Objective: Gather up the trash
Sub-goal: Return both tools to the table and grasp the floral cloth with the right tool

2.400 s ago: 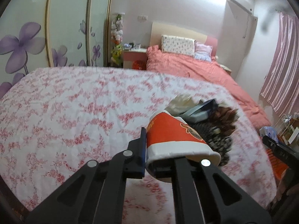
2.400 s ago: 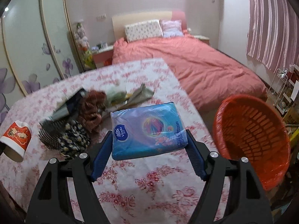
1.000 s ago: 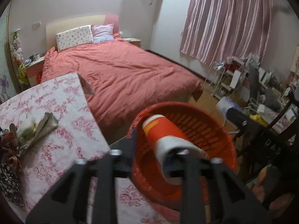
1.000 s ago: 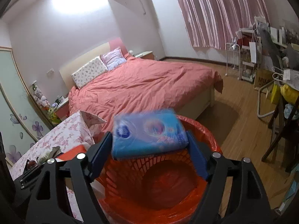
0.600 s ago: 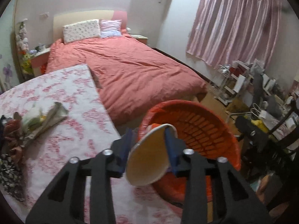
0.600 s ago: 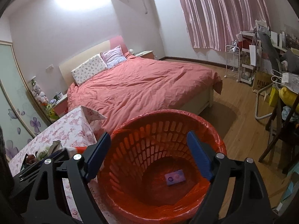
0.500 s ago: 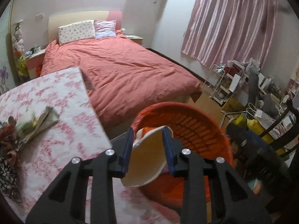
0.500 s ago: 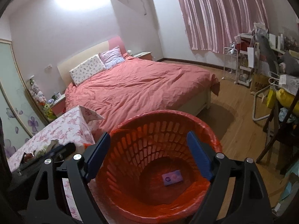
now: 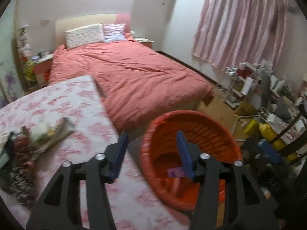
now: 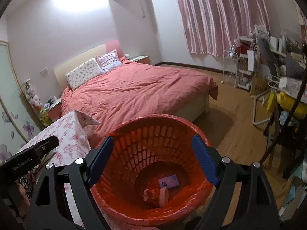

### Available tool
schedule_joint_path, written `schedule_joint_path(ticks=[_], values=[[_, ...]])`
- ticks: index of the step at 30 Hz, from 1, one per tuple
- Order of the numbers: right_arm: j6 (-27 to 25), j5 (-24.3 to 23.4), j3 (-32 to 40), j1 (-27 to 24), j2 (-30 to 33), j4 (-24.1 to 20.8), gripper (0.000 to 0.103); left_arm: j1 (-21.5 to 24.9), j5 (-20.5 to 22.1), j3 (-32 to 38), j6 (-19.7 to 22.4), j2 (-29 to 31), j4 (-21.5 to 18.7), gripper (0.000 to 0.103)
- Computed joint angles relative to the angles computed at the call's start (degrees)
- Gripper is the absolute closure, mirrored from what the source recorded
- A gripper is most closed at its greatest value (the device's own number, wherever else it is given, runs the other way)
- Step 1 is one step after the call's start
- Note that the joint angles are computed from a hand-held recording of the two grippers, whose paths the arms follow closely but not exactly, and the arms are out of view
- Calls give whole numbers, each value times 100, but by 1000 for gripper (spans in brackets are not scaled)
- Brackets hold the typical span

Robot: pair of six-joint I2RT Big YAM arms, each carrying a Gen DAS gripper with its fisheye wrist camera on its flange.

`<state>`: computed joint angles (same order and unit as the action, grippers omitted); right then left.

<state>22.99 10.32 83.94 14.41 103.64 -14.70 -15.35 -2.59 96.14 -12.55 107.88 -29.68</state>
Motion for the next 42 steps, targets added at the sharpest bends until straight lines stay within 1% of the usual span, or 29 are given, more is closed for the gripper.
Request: schedule_joint_path(ticks=[1, 4, 5, 9, 13, 18, 21, 24, 26, 29, 31, 35, 37, 38, 39, 41, 42], values=[[-28, 7, -16, 40, -21, 14, 20, 39, -141, -150, 0, -104, 66, 36], [-124, -30, 49, 198, -14, -23, 20, 206, -598, -711, 69, -486, 286, 28], [-153, -41, 58, 241, -15, -38, 20, 302, -767, -946, 140, -645, 360, 27], [-309, -147, 192, 499, 29, -127, 20, 702, -1034, -1583, 226, -1099, 576, 24], [-436, -336, 377, 778, 135, -267, 20, 1196, -1188, -2144, 139, -1501, 703, 23], [-624, -718, 770, 1215, 414, -558, 20, 1819, -1361, -2755, 40, -1893, 868, 22], [-773, -941, 1066, 1513, 624, -757, 20, 2162, -1313, -3015, 49, -2050, 911, 22], [-929, -1116, 1318, 1795, 838, -864, 21, 2484, -1205, -3264, 102, -2178, 1027, 22], [-995, -1222, 1481, 1928, 967, -936, 21, 2631, -1131, -3361, 95, -2229, 1046, 22], [-1051, -1378, 1843, 2086, 1212, -1173, 25, 2800, -1018, -3455, 46, -2257, 1082, 22], [-1092, -1376, 2044, 2193, 1349, -1304, 28, 2874, -931, -3477, 0, -2256, 1087, 23], [-1182, -1309, 2423, 2317, 1626, -1624, 36, 2972, -717, -3567, -39, -2274, 1197, 23], [-1197, -1301, 2631, 2348, 1783, -1853, 40, 2963, -686, -3566, -61, -2254, 1200, 23], [-1204, -1291, 2730, 2367, 1849, -1961, 49, 2955, -657, -3552, -78, -2228, 1193, 23], [-1245, -1293, 2870, 2376, 1947, -2159, 63, 2949, -631, -3533, -89, -2208, 1179, 23], [-1300, -1379, 2948, 2361, 2015, -2344, 83, 2917, -551, -3500, -113, -2161, 1157, 24], [-1293, -1410, 2815, 2346, 1941, -2238, 86, 2894, -508, -3483, -117, -2135, 1151, 24]])
